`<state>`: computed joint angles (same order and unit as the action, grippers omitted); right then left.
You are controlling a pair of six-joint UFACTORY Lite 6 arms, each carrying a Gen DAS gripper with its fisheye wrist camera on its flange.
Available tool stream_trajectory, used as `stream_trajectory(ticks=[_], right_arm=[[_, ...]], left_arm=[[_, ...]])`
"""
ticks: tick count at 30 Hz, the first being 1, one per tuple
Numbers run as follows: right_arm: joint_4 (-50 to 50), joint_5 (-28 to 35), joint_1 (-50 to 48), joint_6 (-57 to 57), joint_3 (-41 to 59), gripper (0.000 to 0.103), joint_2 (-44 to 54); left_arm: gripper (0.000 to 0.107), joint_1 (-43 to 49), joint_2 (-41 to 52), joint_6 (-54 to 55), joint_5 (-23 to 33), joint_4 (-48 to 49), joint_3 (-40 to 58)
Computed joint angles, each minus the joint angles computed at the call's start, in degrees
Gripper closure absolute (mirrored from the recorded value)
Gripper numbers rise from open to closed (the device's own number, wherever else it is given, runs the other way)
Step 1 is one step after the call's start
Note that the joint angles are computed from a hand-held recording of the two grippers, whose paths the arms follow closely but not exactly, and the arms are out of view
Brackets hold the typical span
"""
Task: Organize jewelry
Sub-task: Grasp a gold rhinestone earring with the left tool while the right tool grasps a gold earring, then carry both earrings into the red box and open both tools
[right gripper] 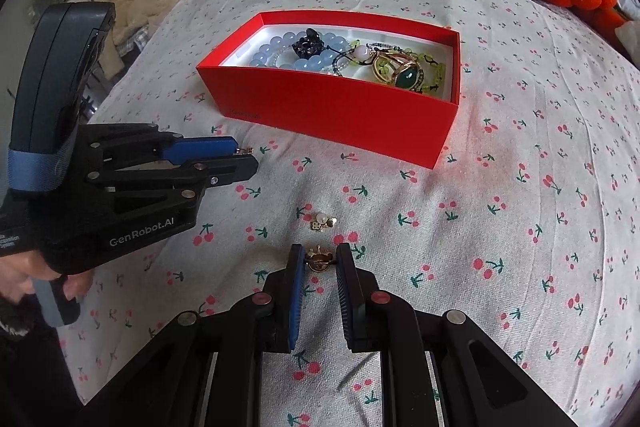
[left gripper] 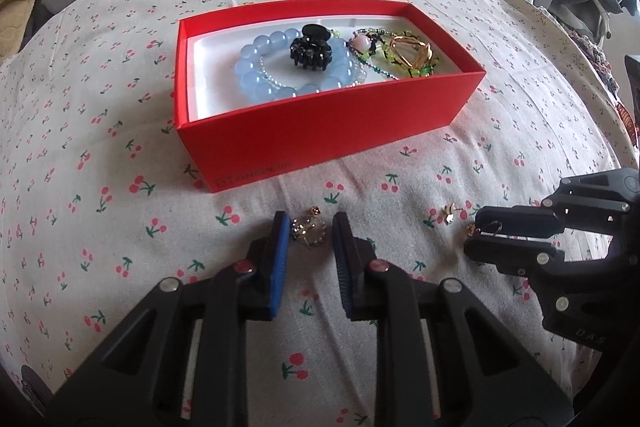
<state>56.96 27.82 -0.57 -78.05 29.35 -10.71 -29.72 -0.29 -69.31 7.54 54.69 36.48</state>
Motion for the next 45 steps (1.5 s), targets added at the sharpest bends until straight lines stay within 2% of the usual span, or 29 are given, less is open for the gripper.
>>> stream_trajectory(ticks=[12,21,27,34,42,45], right_arm=[[-1.4,1.8,-1.2,2.2,0.8,0.087,-1.5],[-2.3,3.0,-2.1,3.2,0.8,0.087,-3.4],[-2.7,3.6,-2.0,4.1,0.7,0.087,-4.8],[-1.6,5.4,-3.2,3.4,1.5,0.087,-6.2],[-0.9,6.8,-3.5,5.4,5.2,0.087,-6.2],[0.0,6.8,-3.4,5.8,6.8,0.087,-5.6]], left_arm=[[0.090,-1.4,-1.5,-4.6,1.4,4.5,-0.9],[0.090,-2.7,-4.9,-2.5,2.3,1.8,-2.2],[0.090,-2.6,-9.1,4.4,3.0,-4.9,-3.5],[0.090,-1.1,-13.1,19.1,3.5,-20.1,-3.7],[0.090,1.9,-17.6,31.5,5.3,-32.2,-2.0],[0.090,3.4,-17.9,33.1,5.6,-34.1,-0.6]])
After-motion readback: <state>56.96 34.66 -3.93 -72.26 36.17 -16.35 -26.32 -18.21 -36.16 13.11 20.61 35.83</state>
